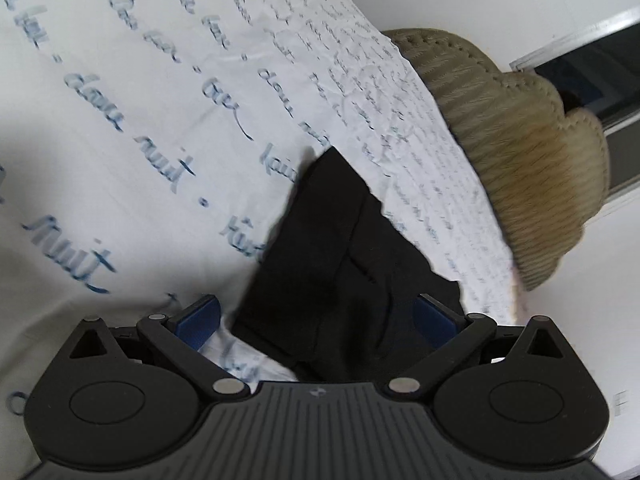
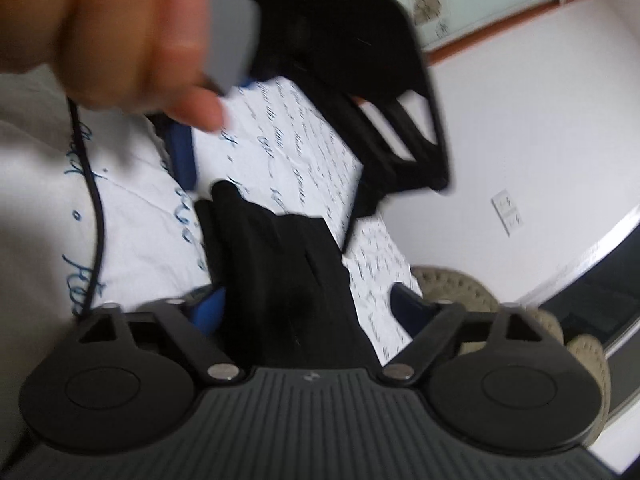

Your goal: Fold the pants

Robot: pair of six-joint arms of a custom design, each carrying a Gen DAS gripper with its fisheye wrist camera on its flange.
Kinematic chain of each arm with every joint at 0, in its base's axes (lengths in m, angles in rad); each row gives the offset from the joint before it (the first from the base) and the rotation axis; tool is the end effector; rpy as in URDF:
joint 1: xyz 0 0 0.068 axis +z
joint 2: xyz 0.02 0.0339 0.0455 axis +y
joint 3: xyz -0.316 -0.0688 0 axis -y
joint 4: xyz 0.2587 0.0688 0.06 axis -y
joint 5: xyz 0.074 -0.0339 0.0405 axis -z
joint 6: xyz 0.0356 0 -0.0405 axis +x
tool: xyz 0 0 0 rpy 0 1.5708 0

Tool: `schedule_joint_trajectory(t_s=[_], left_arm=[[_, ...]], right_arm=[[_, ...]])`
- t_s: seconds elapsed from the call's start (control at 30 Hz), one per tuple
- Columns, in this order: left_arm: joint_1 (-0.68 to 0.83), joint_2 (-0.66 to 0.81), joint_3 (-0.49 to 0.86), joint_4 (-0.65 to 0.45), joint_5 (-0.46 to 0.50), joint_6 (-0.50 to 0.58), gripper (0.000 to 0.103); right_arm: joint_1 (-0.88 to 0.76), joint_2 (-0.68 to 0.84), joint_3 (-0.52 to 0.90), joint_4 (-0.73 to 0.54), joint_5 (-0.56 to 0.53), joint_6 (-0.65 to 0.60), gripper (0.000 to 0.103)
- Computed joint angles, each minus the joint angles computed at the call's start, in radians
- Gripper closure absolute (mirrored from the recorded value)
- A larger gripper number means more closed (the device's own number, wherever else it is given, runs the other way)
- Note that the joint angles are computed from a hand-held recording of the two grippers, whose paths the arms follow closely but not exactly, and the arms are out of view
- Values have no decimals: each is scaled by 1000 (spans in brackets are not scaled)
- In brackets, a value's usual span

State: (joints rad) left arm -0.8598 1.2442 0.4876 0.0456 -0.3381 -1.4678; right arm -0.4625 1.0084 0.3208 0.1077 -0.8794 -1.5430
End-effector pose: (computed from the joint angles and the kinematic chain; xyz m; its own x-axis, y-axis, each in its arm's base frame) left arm 0.1587 -0.1661 0.2086 -0.5917 -0.7510 -0.2932 -0.3670 0.5747 -0.7314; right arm 0.1647 -0.0515 0.2100 0.2785 -0.8510 -0.4452 -0.4983 0.2682 -0.8245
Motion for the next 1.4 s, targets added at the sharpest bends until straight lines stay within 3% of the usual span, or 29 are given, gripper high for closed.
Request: schedule_joint_trajectory(t_s=[0.07,0.13,0.2,0.33,0.6,0.83,0.87,0.9,1.0,1.03,1.23,1.4], left_arm=[[35,4,-33,89,69,-5,0],[57,23,-40,125,93,-17,0],[78,32,-57,178,109,-23,0],[131,57,-75,262,159,-29,0],[171,131,-26,297,191,13,0],[187,171,26,289,208,62,1],[182,171,37,270,196,70,4],[178,171,50,245,182,80,13],[183,178,72,212,205,116,59],[182,183,79,201,211,119,65],[141,179,107,133,121,143,81],[116,179,141,74,75,186,82]], right_arm=[[38,-7,-3,-24,27,-23,75],[91,4,-31,28,85,-17,94],[89,27,-45,67,78,-13,95],[65,55,69,-122,44,67,96],[-11,167,319,-454,-64,279,96],[-59,243,426,-549,-123,358,96],[-71,244,433,-570,-131,347,96],[-76,247,439,-584,-134,340,96],[-91,257,454,-621,-141,313,96],[-96,260,459,-633,-144,301,96],[-81,269,465,-672,-128,252,92],[-148,358,593,-976,-154,-22,77]])
